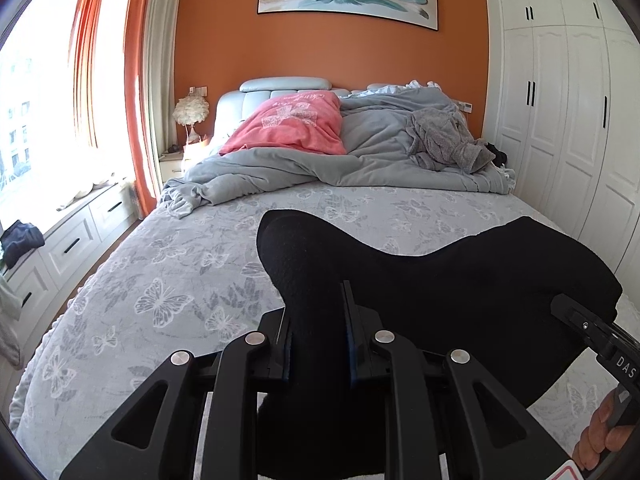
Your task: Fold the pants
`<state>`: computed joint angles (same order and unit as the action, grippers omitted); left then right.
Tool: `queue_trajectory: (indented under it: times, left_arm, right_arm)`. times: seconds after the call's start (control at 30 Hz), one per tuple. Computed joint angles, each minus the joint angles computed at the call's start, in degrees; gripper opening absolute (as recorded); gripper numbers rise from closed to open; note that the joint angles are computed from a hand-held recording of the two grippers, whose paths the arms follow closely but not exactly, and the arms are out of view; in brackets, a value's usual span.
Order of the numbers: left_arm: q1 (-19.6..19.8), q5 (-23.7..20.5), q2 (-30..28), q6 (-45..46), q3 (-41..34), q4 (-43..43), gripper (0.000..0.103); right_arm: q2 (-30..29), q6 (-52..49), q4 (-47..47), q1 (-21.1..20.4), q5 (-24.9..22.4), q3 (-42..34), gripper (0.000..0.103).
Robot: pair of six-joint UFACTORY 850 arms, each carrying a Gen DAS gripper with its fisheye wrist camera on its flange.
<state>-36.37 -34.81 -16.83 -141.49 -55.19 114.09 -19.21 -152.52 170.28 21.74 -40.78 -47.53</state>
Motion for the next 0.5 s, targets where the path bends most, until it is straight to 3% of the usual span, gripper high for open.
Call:
queue_trajectory:
  times: [0.2,0.3,0.33,0.4,0.43,0.5]
  left_arm:
    - [1.81,1.04,-4.28,-3.56,-2.43,4.13,0.017]
    - [3.03,2.28,-6.9,-7.16,-3.16,7.11,0.02]
    - [3.65,3.45,-8.49,-7.4,-3.87,7.39,0.027]
    - [5.56,9.41,-12.73,-3.8,-6.07,4.21,0.057]
    - [5.96,10.04,-14.62,0.15,-6.63,-0.66,0.068]
    - [6.04,7.72,-15.66,2.16,-5.04,-4.05,0.067]
  right_arm:
    - [-5.23,1.49,-2.03,-1.22,0.37,-3.53,0.03]
    - [-9.54,3.5,-5.18,-2.29,1.99,-6.15,0.04]
    - [-11.81,3.62,-6.49,-2.62,5.95,-8.06,0.049]
    - [-15.61,0.41,-2.92,-2.92,14.02,-10.68,0.052]
    - [-16.43,-3.6,2.46,-3.17,14.46,-10.03,0.054]
    - [-14.21,-6.52,7.44,-4.07,8.14,-5.34,0.054]
